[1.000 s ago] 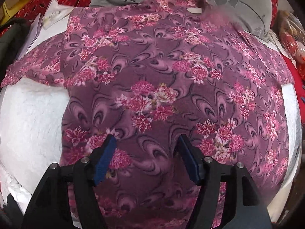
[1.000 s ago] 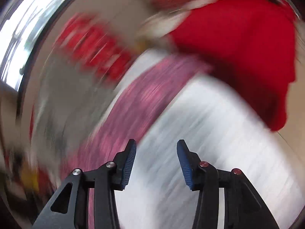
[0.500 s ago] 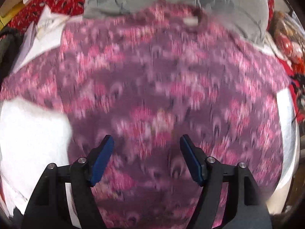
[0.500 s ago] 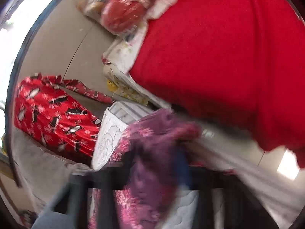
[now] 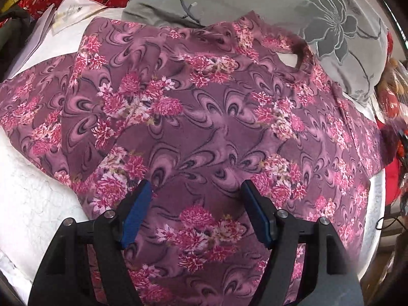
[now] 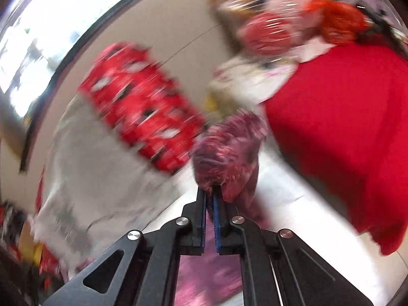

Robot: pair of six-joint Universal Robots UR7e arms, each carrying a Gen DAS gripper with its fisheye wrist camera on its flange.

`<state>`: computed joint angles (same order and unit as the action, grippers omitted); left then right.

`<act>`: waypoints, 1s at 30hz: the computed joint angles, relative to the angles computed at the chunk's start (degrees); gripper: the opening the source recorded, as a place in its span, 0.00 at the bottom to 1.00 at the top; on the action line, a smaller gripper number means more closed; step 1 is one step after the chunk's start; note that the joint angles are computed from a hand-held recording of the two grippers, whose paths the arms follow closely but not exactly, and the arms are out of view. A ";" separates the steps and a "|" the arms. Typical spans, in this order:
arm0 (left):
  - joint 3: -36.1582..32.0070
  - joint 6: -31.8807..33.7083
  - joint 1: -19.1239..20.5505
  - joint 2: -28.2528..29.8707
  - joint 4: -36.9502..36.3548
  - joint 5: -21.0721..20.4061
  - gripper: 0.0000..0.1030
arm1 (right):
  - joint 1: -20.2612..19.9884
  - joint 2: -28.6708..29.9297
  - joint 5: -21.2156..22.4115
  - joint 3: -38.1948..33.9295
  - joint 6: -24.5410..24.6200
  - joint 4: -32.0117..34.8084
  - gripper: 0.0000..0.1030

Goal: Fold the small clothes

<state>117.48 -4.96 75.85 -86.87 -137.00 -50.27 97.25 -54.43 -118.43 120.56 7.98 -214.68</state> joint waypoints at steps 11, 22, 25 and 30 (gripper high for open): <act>-1.88 1.21 4.51 -7.41 7.64 -9.83 0.70 | 11.16 15.54 3.78 -13.03 3.12 13.30 0.04; -7.12 6.39 8.22 -10.45 11.16 -14.30 0.70 | 19.59 29.83 6.74 -29.01 5.66 29.11 0.05; -8.02 6.46 9.50 -10.99 11.19 -15.96 0.70 | 21.41 33.16 8.01 -33.16 6.18 33.45 0.05; -8.40 6.97 10.71 -12.01 11.45 -16.91 0.70 | 23.59 38.40 11.41 -39.05 6.87 38.96 0.07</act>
<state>109.07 2.01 86.56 -98.88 -125.56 -67.18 120.84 -16.03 -107.02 81.51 14.85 -175.72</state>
